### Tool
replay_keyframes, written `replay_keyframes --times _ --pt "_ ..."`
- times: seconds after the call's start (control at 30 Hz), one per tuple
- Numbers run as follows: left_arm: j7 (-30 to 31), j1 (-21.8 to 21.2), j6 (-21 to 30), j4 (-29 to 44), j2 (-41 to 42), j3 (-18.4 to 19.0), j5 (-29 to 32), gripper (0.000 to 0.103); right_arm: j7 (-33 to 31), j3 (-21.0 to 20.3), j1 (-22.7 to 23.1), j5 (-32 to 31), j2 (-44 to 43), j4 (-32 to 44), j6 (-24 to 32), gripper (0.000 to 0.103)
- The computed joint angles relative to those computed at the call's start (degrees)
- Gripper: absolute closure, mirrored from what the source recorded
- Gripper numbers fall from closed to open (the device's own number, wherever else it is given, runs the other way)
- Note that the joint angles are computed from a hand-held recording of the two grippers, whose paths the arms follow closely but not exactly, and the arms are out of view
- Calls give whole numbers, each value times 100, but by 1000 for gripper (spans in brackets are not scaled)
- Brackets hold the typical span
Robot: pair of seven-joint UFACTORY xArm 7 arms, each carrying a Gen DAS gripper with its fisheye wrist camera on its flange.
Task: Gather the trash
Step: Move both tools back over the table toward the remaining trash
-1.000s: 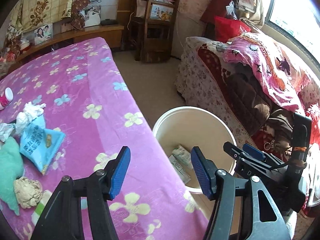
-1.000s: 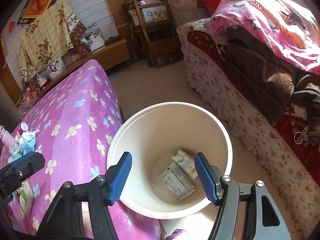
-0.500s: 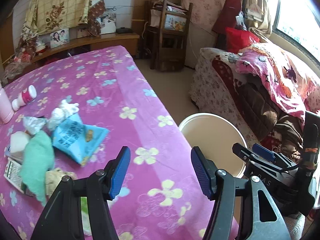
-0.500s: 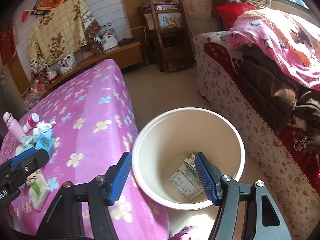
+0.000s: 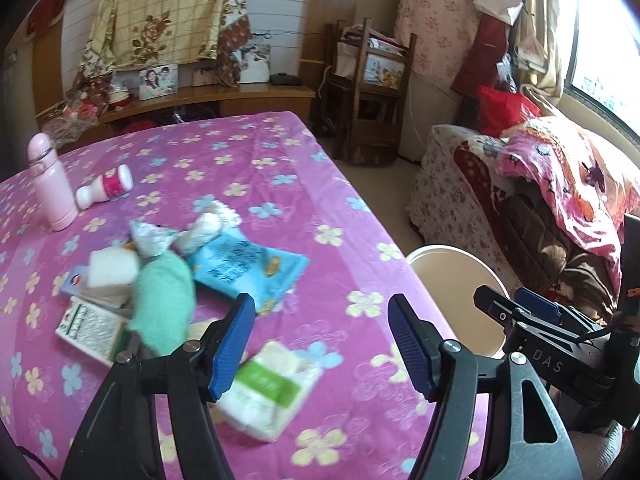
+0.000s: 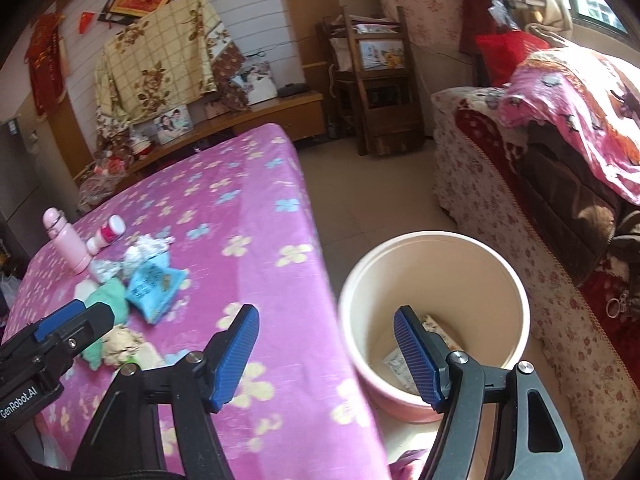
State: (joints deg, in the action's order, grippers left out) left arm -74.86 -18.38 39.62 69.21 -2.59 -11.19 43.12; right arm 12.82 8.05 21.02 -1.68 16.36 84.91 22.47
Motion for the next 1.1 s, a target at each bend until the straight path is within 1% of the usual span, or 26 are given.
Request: replay_keyframes --times 0.07,0.17,0.33,0.43,0.6,0.7,0.8,0.97,1.1 --pt "-23 32 56 -211 -234 10 -5 32 -89 92 19 84 4 31 38 28" --pt "-61 155 194 -515 -584 -58 43 32 -105 124 123 68 5 51 45 28" --pt "58 463 244 -1111 -1238 -147 -182 32 -327 292 229 246 72 149 125 28" --pt "165 691 144 -1559 -1692 -140 -400 31 -487 361 325 299 110 200 116 28" --pt "458 1026 31 -2086 -2173 -145 -798 31 -952 577 345 700 252 360 201 28" --pt "543 1262 -268 -2437 -2450 -116 -972 31 -1164 648 391 893 392 516 294 28" --pt "752 1490 -260 -2512 -2505 -192 -1104 31 -1461 804 343 1238 572 735 477 28" --pt "1166 1713 -389 -2554 -2410 -105 -1395 31 -2109 1052 316 1791 820 1082 742 28" --pt "1458 1808 -521 -2531 -2273 25 -1648 30 -2405 1064 499 1906 1191 1560 1111 28"
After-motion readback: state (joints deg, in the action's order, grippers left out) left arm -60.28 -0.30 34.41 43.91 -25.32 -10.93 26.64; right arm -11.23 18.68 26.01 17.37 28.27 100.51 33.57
